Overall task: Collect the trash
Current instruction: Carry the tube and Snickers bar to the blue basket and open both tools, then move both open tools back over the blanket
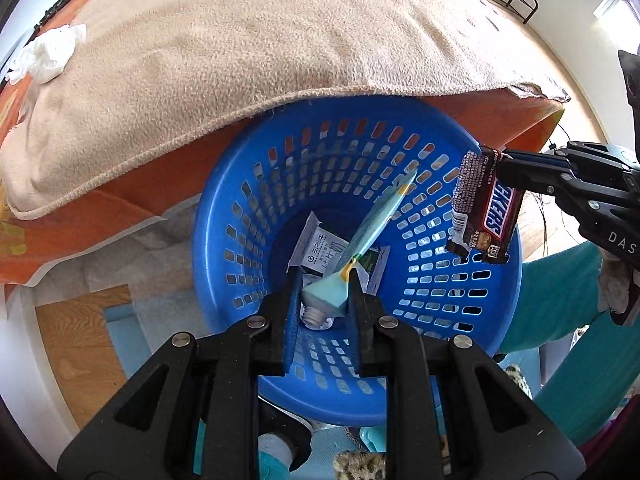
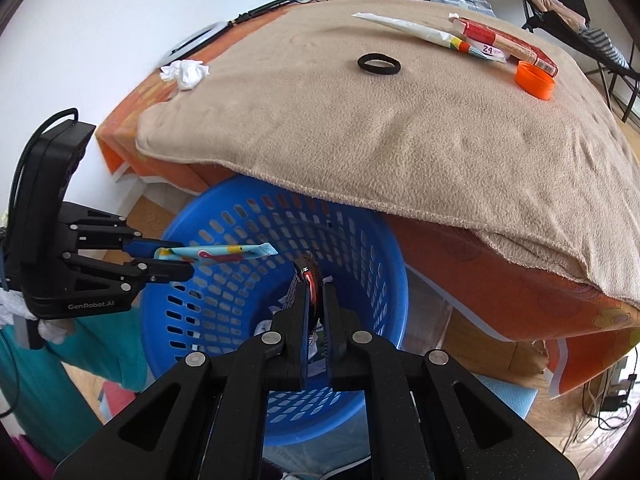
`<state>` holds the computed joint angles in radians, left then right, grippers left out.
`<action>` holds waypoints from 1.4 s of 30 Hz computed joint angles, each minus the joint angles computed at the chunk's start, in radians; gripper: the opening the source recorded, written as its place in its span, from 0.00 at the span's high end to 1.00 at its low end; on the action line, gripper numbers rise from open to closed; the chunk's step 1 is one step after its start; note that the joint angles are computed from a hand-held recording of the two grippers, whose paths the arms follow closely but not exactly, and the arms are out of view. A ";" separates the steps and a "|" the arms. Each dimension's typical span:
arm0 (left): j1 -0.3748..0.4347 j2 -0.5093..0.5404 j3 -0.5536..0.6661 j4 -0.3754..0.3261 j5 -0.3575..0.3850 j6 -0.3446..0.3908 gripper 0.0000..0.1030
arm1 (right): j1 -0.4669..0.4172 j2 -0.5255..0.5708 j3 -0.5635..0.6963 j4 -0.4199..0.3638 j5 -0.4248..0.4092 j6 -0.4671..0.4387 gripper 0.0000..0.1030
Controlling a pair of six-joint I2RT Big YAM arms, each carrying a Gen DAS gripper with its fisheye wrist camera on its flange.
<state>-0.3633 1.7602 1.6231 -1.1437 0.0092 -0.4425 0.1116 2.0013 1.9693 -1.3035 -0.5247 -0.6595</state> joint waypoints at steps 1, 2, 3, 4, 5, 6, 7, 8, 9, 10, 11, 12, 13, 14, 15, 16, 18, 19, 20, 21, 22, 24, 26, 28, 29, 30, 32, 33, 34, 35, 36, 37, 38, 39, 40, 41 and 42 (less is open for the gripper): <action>0.000 0.003 0.004 -0.004 0.001 -0.002 0.76 | 0.001 0.002 0.002 -0.002 0.006 0.002 0.95; -0.002 0.003 0.005 -0.006 0.001 -0.004 0.70 | 0.002 0.006 0.007 -0.006 0.008 0.003 0.94; -0.003 0.004 0.007 -0.007 -0.002 -0.005 0.68 | 0.003 0.008 0.008 -0.006 0.013 0.005 0.93; -0.005 0.004 0.009 -0.009 -0.004 -0.005 0.66 | 0.005 0.008 0.007 -0.004 0.018 0.008 0.92; -0.006 0.004 0.011 -0.010 -0.005 -0.004 0.66 | 0.007 0.009 0.008 -0.003 0.021 0.010 0.90; -0.006 0.005 0.011 -0.011 -0.006 -0.004 0.66 | 0.008 0.009 0.007 -0.001 0.024 0.012 0.87; -0.006 0.005 0.012 -0.012 -0.006 -0.005 0.66 | 0.009 0.009 0.006 0.001 0.027 0.015 0.85; -0.005 0.005 0.013 -0.013 -0.006 -0.005 0.66 | 0.010 0.009 0.006 0.002 0.029 0.017 0.79; -0.005 0.006 0.014 -0.015 -0.007 -0.006 0.66 | 0.010 0.009 0.006 0.003 0.029 0.019 0.70; -0.004 0.006 0.015 -0.015 -0.009 -0.008 0.66 | 0.011 0.010 0.006 0.005 0.028 0.022 0.66; -0.004 0.006 0.016 -0.015 -0.011 -0.011 0.66 | 0.011 0.009 0.005 0.008 0.027 0.026 0.61; -0.003 0.006 0.017 -0.016 -0.012 -0.014 0.65 | 0.010 0.008 0.004 0.012 0.027 0.029 0.60; -0.002 0.005 0.017 -0.016 -0.014 -0.018 0.59 | 0.009 0.008 0.004 0.013 0.028 0.029 0.60; -0.002 0.003 0.016 -0.013 -0.018 -0.023 0.52 | 0.009 0.008 0.005 0.013 0.030 0.030 0.60; -0.002 0.001 0.015 -0.010 -0.023 -0.027 0.50 | 0.009 0.009 0.006 0.014 0.033 0.033 0.59; -0.002 -0.001 0.013 -0.007 -0.026 -0.029 0.48 | 0.007 0.010 0.008 0.012 0.036 0.033 0.59; -0.001 -0.001 0.015 -0.007 -0.029 -0.031 0.48 | 0.007 0.012 0.010 0.010 0.044 0.036 0.55; -0.001 -0.001 0.016 -0.008 -0.030 -0.033 0.47 | 0.007 0.012 0.010 0.012 0.049 0.039 0.53; 0.000 0.000 0.017 -0.008 -0.029 -0.034 0.46 | 0.007 0.011 0.008 0.016 0.052 0.043 0.48; 0.000 0.000 0.017 -0.007 -0.029 -0.036 0.45 | 0.007 0.009 0.006 0.021 0.052 0.047 0.46; 0.001 0.000 0.018 -0.006 -0.030 -0.038 0.42 | 0.006 0.009 0.006 0.022 0.051 0.049 0.46; 0.001 -0.002 0.018 -0.003 -0.032 -0.041 0.40 | 0.004 0.010 0.010 0.023 0.050 0.055 0.45; 0.002 -0.001 0.023 -0.003 -0.031 -0.043 0.40 | 0.003 0.011 0.013 0.026 0.054 0.064 0.41; 0.002 0.001 0.031 -0.005 -0.030 -0.046 0.40 | 0.003 0.011 0.013 0.031 0.057 0.075 0.37; 0.002 0.002 0.035 -0.005 -0.031 -0.046 0.40 | 0.002 0.012 0.015 0.032 0.055 0.079 0.36; 0.002 0.004 0.040 -0.005 -0.031 -0.047 0.40 | 0.001 0.013 0.017 0.032 0.052 0.081 0.36; 0.002 0.008 0.052 -0.006 -0.030 -0.048 0.40 | -0.001 0.014 0.022 0.032 0.049 0.085 0.36; 0.002 0.011 0.059 -0.007 -0.029 -0.048 0.40 | -0.002 0.014 0.023 0.032 0.047 0.088 0.36; 0.001 0.013 0.065 -0.007 -0.028 -0.047 0.39 | -0.003 0.013 0.023 0.034 0.045 0.091 0.36; 0.000 0.015 0.072 -0.006 -0.028 -0.046 0.39 | -0.005 0.013 0.025 0.035 0.042 0.092 0.36; 0.000 0.018 0.078 -0.006 -0.028 -0.044 0.39 | -0.007 0.012 0.025 0.036 0.039 0.094 0.36; 0.000 0.020 0.085 -0.006 -0.028 -0.043 0.37 | -0.008 0.011 0.026 0.037 0.036 0.096 0.36; -0.001 0.022 0.093 -0.005 -0.027 -0.042 0.36 | -0.009 0.010 0.025 0.040 0.034 0.099 0.36; -0.002 0.025 0.102 -0.005 -0.027 -0.041 0.36 | -0.010 0.009 0.025 0.044 0.031 0.103 0.36; -0.002 0.028 0.111 -0.004 -0.026 -0.039 0.36 | -0.011 0.008 0.025 0.046 0.029 0.106 0.36; -0.002 0.030 0.118 -0.003 -0.025 -0.037 0.36 | -0.013 0.008 0.028 0.046 0.025 0.108 0.36; -0.002 0.033 0.128 -0.002 -0.026 -0.036 0.36 | -0.015 0.009 0.030 0.048 0.021 0.112 0.36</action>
<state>-0.3652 1.7928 1.7511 -1.1460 -0.0171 -0.4782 0.0963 2.0099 1.9992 -1.2554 -0.5036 -0.5474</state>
